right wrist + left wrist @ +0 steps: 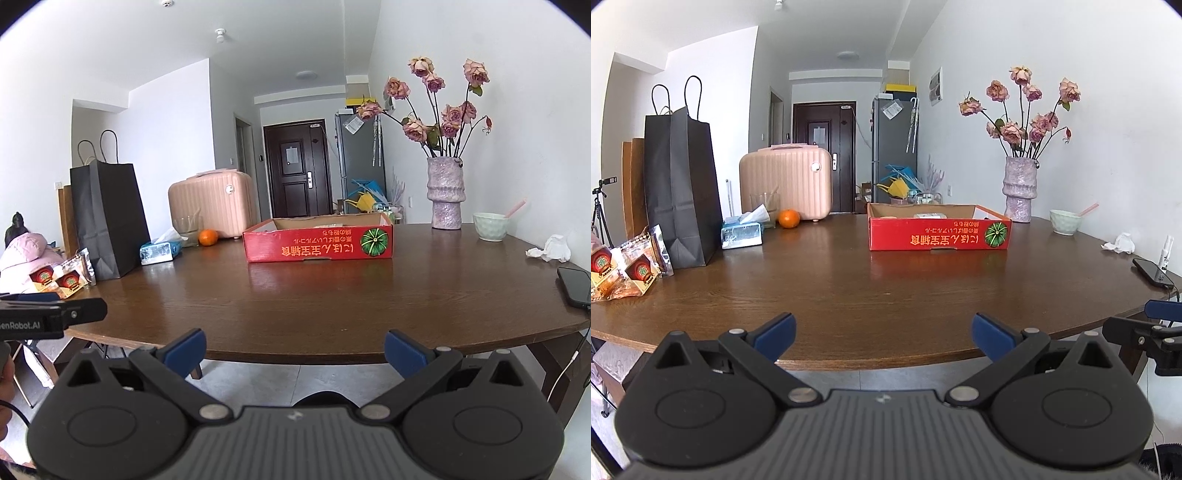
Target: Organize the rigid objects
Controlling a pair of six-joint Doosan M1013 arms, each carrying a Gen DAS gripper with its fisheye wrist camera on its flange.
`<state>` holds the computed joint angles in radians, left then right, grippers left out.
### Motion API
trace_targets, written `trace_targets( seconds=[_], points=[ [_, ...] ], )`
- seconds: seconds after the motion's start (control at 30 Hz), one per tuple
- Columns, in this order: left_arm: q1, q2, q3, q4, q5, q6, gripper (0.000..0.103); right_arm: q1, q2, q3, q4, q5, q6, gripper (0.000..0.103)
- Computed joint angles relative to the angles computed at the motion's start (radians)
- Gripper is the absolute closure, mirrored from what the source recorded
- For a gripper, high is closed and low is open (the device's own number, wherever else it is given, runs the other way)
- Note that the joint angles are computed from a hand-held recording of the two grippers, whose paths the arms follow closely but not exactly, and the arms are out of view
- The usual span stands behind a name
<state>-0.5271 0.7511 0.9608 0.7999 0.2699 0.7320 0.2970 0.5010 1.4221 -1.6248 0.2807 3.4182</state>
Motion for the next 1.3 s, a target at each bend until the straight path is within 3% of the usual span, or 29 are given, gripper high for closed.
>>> trace_targets(
  seconds=[1.3],
  points=[
    [0.000,0.000,-0.002,0.011,-0.001,-0.001,0.000,0.001,0.005,-0.007,0.031,0.011,-0.033,0.000]
  ],
)
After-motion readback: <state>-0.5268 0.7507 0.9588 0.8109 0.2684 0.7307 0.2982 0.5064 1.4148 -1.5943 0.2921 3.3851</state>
